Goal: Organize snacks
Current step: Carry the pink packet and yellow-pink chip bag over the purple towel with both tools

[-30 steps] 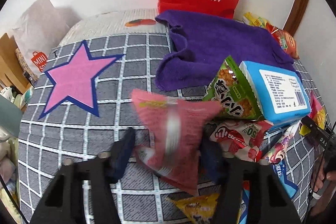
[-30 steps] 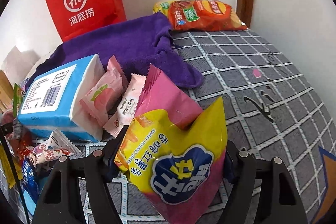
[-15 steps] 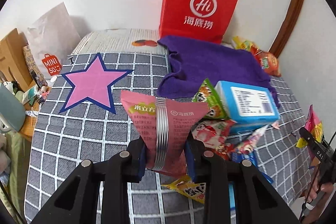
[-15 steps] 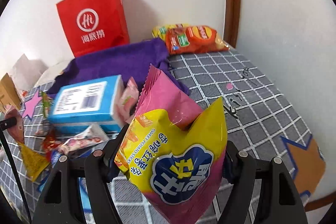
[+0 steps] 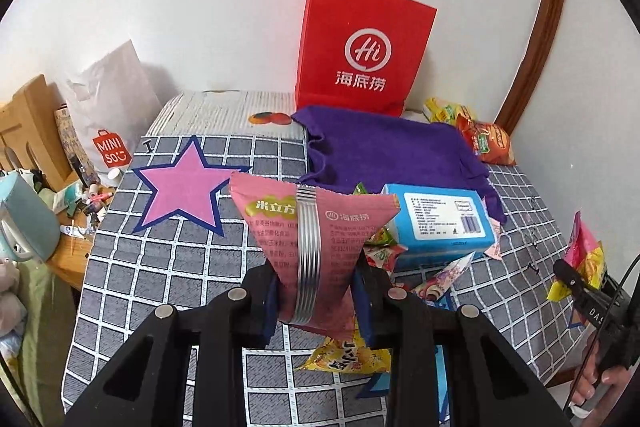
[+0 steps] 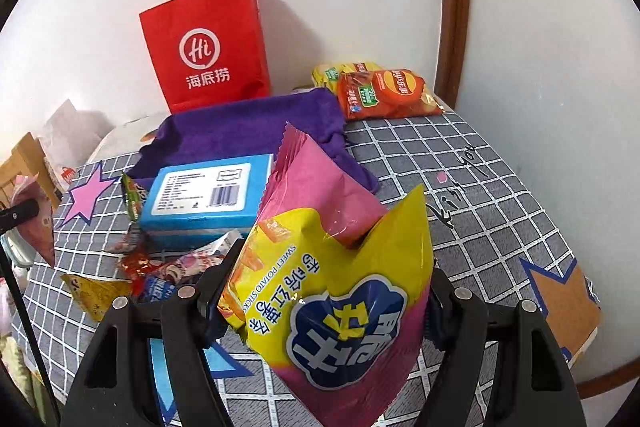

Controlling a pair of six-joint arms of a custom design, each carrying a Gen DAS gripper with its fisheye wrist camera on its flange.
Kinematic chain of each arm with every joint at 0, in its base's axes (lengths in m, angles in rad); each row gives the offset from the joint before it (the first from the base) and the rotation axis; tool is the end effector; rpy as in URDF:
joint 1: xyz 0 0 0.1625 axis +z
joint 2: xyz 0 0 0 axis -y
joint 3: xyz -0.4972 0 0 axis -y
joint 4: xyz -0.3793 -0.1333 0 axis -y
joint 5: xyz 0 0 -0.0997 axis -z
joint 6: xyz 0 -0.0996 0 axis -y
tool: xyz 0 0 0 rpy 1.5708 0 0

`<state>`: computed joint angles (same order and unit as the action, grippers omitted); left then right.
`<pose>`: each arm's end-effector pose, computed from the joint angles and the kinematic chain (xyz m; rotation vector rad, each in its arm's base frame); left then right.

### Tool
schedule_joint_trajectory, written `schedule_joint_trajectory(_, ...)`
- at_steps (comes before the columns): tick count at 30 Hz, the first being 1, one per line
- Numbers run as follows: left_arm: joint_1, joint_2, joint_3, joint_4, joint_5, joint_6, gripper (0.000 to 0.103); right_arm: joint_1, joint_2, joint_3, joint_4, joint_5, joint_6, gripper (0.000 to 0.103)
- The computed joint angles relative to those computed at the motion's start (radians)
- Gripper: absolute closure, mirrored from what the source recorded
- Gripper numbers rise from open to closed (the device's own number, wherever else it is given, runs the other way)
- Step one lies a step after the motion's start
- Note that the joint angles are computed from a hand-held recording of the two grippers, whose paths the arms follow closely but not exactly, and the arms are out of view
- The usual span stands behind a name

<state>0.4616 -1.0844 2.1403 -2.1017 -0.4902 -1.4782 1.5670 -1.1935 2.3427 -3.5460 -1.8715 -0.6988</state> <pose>-0.3330 -0.4127 0.1814 -0.0537 2.1723 -1.0800 0.1020 -0.4763 0.2875 0.6804 -2.3553 0.8790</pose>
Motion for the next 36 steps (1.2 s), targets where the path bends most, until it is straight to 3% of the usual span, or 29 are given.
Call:
schedule_joint_trajectory(9, 0.004, 0.025, -0.076, 0.039, 0.038, 0.059, 0.074, 0.062, 0.000, -0.055, 0.078, -0.016, 0.014, 0.030)
schedule_joint_trajectory(18, 0.091, 0.092, -0.178, -0.087, 0.060, 0.261, 0.074, 0.137, 0.074, -0.207, 0.177, -0.049, 0.019, 0.029)
schedule_joint_trajectory(36, 0.256, 0.225, -0.401, -0.224, 0.081, 0.574, 0.074, 0.198, 0.280, -0.539, 0.343, -0.018, 0.015, 0.030)
